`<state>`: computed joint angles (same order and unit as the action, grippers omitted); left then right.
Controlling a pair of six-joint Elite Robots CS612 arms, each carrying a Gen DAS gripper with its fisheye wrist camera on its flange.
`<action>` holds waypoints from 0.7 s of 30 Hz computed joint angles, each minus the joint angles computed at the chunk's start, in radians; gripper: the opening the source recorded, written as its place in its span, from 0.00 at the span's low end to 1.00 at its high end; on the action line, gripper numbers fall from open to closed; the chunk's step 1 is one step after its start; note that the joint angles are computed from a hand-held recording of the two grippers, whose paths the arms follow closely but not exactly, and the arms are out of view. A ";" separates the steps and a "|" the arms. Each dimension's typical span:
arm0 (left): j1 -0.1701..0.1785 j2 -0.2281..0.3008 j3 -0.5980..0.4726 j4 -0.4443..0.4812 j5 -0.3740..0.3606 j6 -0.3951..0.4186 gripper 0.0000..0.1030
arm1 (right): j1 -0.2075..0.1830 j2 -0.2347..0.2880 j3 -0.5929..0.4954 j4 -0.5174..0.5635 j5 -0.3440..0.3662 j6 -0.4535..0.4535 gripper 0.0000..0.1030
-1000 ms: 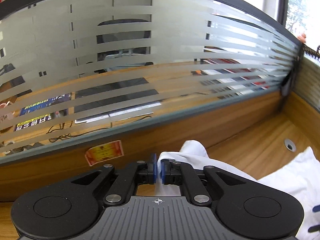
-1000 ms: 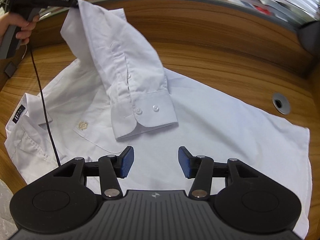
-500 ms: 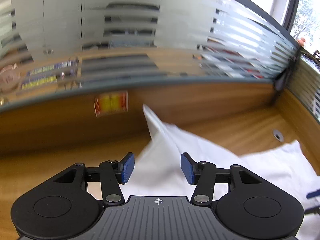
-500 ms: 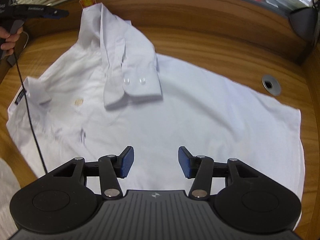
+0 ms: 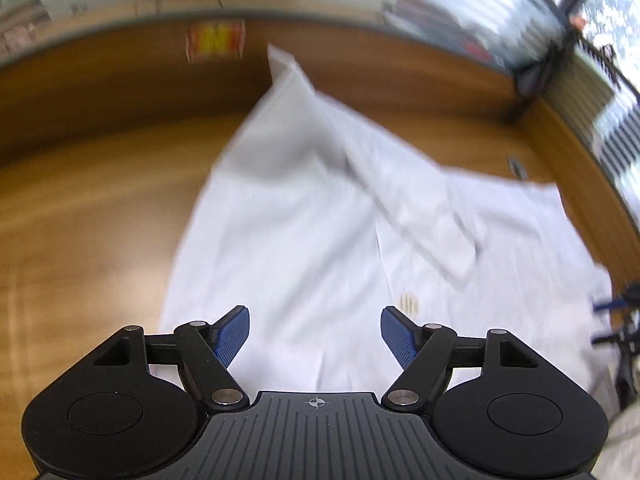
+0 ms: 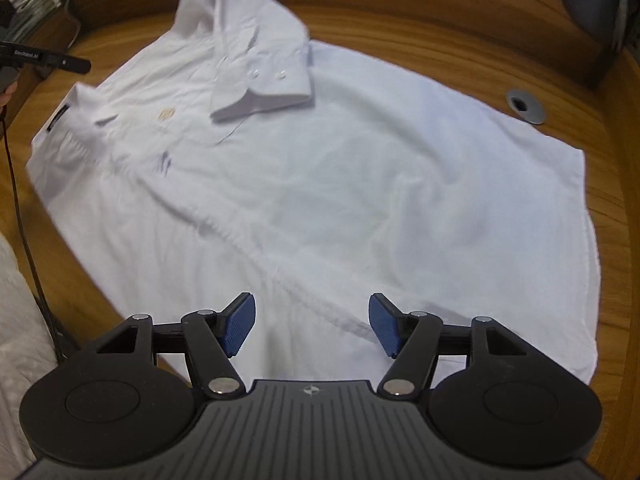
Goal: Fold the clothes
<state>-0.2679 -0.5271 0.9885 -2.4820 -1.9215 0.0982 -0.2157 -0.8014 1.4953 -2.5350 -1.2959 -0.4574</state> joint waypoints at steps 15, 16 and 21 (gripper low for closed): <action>-0.002 -0.038 0.095 0.064 0.031 0.106 0.24 | -0.001 0.027 -0.057 0.152 0.030 -0.209 0.14; -0.002 -0.050 0.116 0.037 0.034 0.112 0.22 | -0.006 0.019 -0.046 0.151 0.045 -0.208 0.14; 0.003 -0.116 0.233 -0.101 0.017 0.078 0.16 | -0.025 -0.054 0.062 0.078 0.103 -0.194 0.11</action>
